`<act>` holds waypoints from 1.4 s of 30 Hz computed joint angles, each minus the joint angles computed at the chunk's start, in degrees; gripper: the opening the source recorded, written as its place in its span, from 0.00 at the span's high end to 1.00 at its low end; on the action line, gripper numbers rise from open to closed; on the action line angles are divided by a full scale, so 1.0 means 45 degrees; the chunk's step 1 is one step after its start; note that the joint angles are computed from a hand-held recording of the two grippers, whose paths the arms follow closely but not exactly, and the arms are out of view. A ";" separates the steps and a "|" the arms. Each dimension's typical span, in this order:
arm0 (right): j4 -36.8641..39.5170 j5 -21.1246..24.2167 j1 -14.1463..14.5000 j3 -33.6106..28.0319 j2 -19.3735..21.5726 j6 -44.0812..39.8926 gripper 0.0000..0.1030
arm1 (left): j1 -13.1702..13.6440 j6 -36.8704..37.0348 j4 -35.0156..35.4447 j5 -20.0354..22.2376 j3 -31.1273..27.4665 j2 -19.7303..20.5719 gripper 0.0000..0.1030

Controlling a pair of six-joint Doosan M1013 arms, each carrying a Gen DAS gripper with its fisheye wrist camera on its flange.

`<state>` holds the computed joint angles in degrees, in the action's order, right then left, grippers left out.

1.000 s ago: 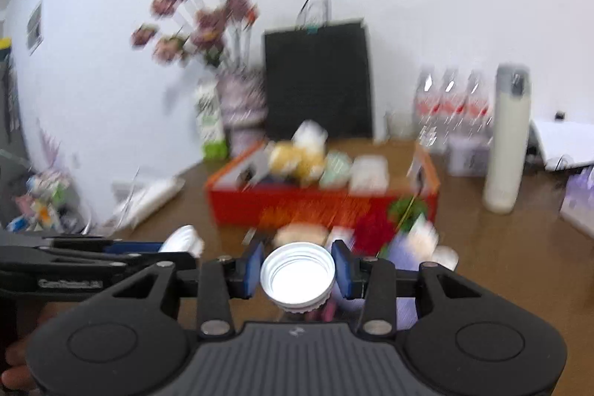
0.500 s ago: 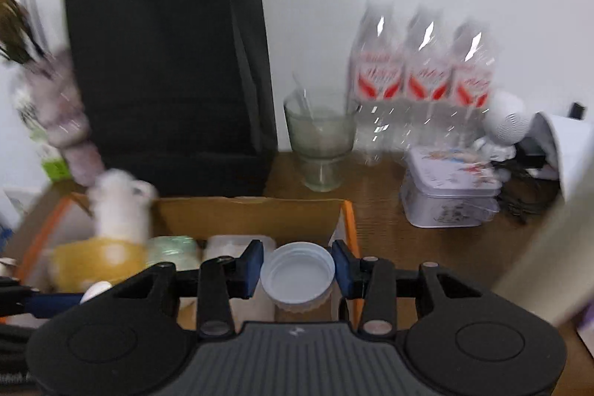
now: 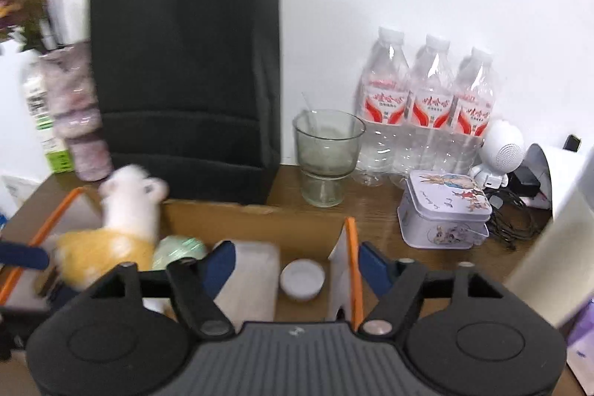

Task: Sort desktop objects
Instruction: 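Carry both white lids into the red box and open both tools, then move both tools back over the table and pause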

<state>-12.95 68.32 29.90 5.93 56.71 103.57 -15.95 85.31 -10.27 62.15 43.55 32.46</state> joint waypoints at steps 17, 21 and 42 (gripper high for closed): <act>-0.3175 -0.6781 0.1676 1.3467 -0.7149 0.5030 0.19 | -0.2038 -0.9754 0.8749 -0.3554 0.8888 -0.5274 0.00; -0.4520 -0.8322 0.2146 1.5727 -0.8147 0.6607 0.18 | -0.2825 -1.1841 1.1676 -0.4361 1.0946 -0.6224 0.00; -0.5828 -0.8062 0.2565 1.7111 -0.8551 0.9536 0.15 | -0.3009 -0.9966 1.0409 -0.4851 1.1550 -0.6188 0.00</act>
